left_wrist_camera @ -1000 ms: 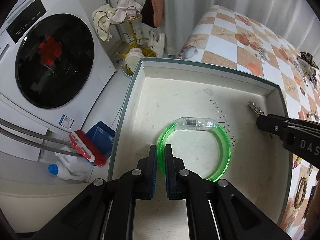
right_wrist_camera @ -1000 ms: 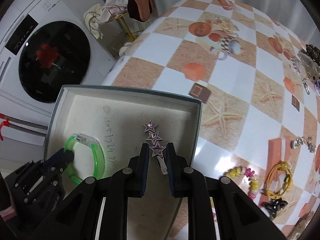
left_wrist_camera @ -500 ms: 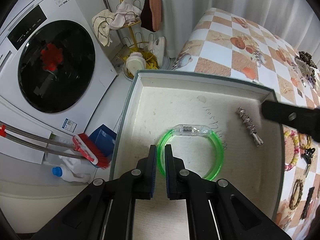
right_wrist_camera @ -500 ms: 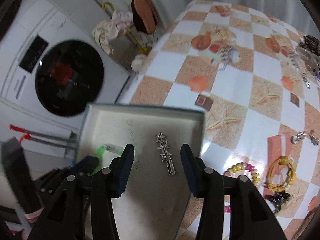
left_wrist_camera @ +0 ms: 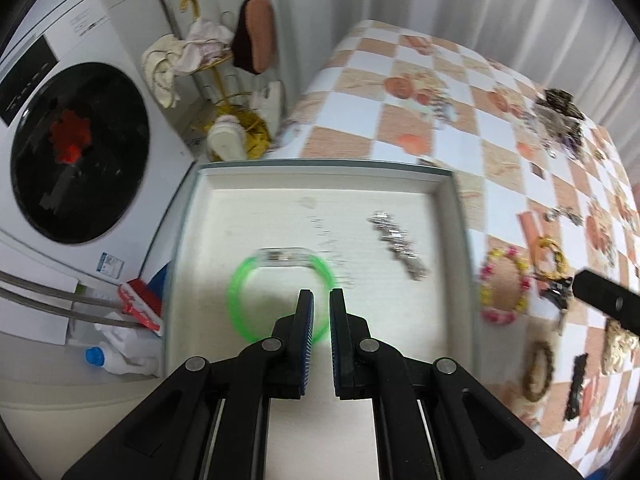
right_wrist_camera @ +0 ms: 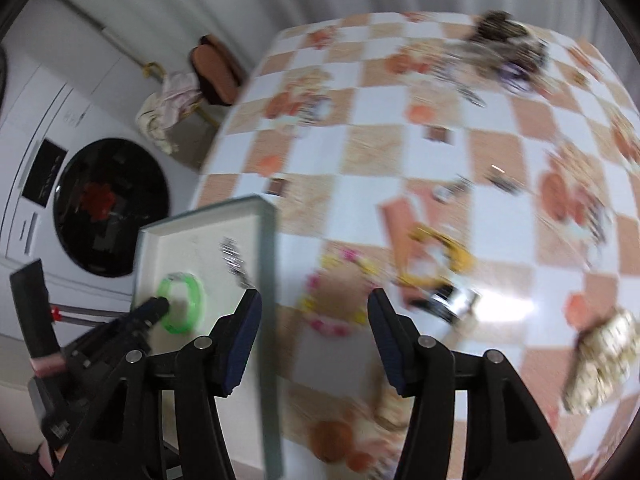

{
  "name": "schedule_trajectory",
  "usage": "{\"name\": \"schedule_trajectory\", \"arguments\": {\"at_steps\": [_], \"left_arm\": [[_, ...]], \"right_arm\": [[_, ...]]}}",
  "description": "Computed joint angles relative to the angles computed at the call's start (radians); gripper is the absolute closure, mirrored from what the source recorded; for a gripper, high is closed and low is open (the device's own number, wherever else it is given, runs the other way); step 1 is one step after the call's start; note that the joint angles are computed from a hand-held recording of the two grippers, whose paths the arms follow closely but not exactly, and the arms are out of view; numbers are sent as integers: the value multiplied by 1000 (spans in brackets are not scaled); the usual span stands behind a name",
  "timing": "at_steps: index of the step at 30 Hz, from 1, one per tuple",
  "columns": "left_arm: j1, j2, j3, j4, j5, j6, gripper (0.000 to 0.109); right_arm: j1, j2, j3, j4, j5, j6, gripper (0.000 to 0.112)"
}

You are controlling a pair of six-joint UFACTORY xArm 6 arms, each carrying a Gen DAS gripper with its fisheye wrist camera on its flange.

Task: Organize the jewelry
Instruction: 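Lower the star hair clip into the tray and open the right tool, then grasp the yellow hair tie with the left tool while the right tool grasps the cream polka-dot scrunchie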

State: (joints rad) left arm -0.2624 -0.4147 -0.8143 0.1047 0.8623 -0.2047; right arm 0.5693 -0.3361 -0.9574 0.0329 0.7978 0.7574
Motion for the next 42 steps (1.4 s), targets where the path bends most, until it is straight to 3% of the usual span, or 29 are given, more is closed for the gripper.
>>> {"name": "schedule_trajectory", "arguments": {"at_steps": [9,10,11,12,15,32,37,42], "left_arm": [[-122,25,-38,-28,21,0,95],[-137,31,-44,-26,21,-3,87],[-151,37,-51,-24,22,-6,29],[-161,37,-54,-11,29,-19,6],[-199,48,-79,45,-14,-54,6],[-273,265,-330,3,77,17,6],[-307,291,-287,10,16,1,6],[-320,366,-335,-5,2,14,6]], "right_arm": [[-64,-257,187,-57,123,104,38],[-70,-282,204,-63,130,112,38],[-75,-297,213,-67,139,117,38],[-83,-317,223,-71,152,121,38],[-103,-360,248,-77,176,132,30],[-267,-589,351,-110,337,110,29],[-327,-624,376,-115,378,85,29],[-371,-642,397,-134,401,71,29]]}}
